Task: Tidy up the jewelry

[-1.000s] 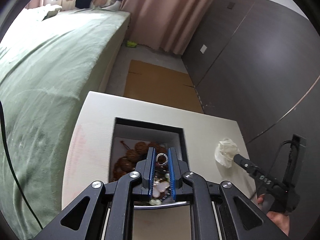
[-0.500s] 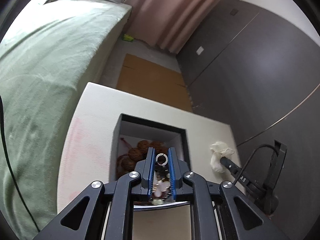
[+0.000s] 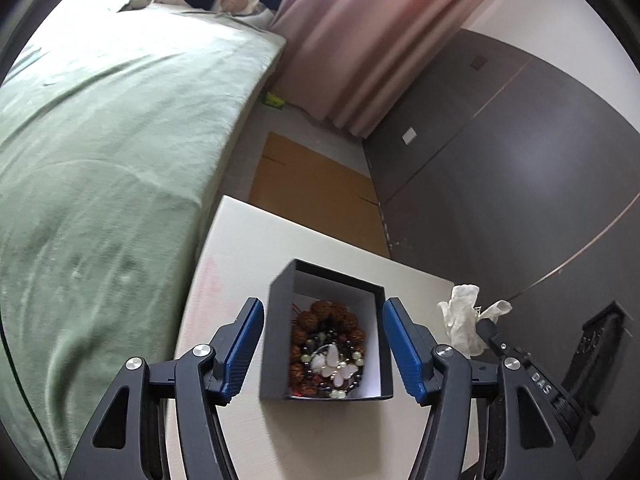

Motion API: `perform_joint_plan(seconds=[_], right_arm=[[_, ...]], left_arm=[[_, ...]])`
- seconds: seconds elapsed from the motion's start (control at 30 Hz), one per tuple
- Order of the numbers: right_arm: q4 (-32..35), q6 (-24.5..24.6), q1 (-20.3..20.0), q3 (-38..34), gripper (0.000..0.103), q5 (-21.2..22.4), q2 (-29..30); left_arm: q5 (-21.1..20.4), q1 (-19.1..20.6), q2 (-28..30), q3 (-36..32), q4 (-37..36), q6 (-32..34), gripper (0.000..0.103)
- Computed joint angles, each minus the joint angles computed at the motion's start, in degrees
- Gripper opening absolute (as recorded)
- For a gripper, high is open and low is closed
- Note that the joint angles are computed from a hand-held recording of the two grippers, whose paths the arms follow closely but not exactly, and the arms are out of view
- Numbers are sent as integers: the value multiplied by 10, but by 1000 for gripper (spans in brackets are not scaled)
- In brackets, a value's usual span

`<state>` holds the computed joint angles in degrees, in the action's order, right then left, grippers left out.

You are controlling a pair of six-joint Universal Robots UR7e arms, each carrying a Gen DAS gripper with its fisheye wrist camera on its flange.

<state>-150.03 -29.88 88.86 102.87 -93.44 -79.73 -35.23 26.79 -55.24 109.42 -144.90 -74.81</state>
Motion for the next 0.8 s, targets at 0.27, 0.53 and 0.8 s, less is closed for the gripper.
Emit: perform_joint_plan(seconds=[0.27, 0.53, 0.8], right_arm=[[18, 3, 27, 28, 7, 64, -3], [50, 9, 37, 36, 61, 28, 16], [60, 21, 19, 27, 72, 25, -6]], left_arm=[[18, -16, -39, 28, 37, -46, 63], [31, -27, -59, 38, 81, -92, 71], [34, -38, -36, 2, 169, -116, 83]])
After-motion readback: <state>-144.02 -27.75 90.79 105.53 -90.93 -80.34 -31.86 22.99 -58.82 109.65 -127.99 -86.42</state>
